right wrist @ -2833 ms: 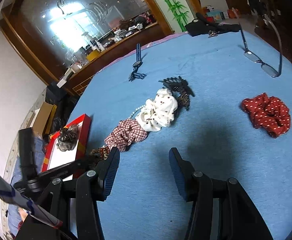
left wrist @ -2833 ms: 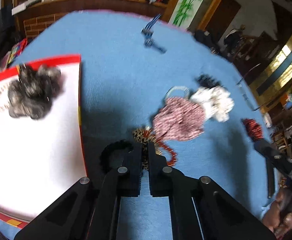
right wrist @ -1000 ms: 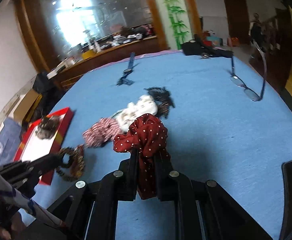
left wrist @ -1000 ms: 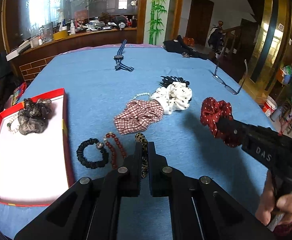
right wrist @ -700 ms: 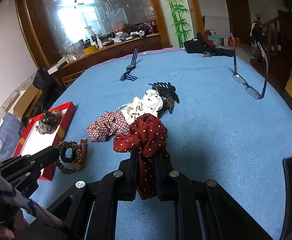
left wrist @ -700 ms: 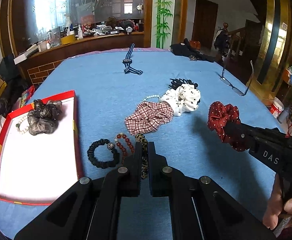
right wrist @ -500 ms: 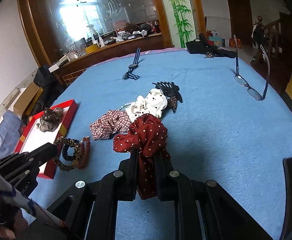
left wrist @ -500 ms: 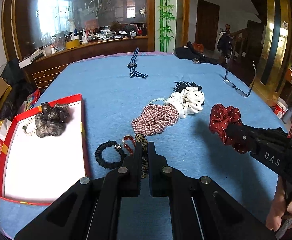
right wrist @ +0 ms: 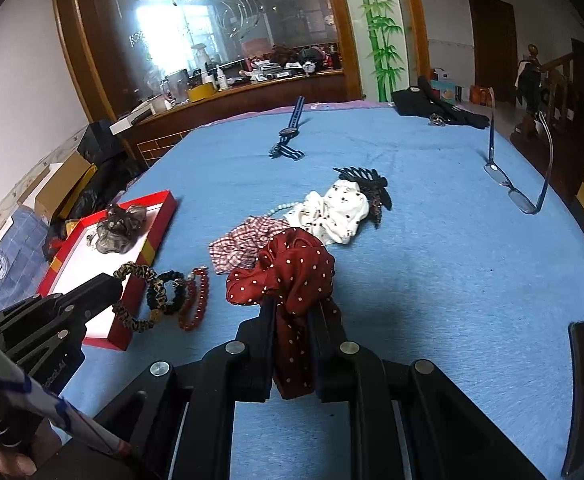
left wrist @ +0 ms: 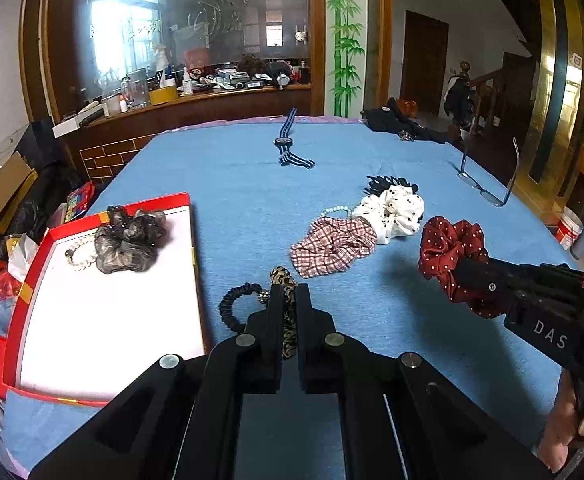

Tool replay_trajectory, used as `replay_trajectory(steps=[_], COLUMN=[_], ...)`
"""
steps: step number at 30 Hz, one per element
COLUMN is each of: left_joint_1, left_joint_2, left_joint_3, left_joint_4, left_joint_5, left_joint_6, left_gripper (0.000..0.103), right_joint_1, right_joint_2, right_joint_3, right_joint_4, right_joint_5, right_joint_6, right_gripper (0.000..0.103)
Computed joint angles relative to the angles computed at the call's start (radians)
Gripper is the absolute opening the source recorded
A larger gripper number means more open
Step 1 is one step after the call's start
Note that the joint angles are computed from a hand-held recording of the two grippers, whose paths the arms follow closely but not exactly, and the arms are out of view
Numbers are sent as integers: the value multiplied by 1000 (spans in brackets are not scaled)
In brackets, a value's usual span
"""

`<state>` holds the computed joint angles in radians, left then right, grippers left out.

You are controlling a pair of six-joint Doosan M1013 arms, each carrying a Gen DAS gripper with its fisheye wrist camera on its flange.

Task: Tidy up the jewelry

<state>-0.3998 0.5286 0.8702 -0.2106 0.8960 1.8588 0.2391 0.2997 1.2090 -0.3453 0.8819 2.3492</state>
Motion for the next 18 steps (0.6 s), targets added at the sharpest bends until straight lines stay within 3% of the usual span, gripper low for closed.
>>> replay_trajectory(steps=[18], left_joint_1=[30], left_joint_2=[-22], left_joint_3=[29], left_joint_4=[-23], left_joint_5=[-43], left_joint_6=[-16], left_gripper=[5], right_joint_1=[33], right_joint_2=[25], right_joint_3=[-50], right_joint_4=[0], right_joint_5=[26], right_joint_6=[-44], right_gripper=[16])
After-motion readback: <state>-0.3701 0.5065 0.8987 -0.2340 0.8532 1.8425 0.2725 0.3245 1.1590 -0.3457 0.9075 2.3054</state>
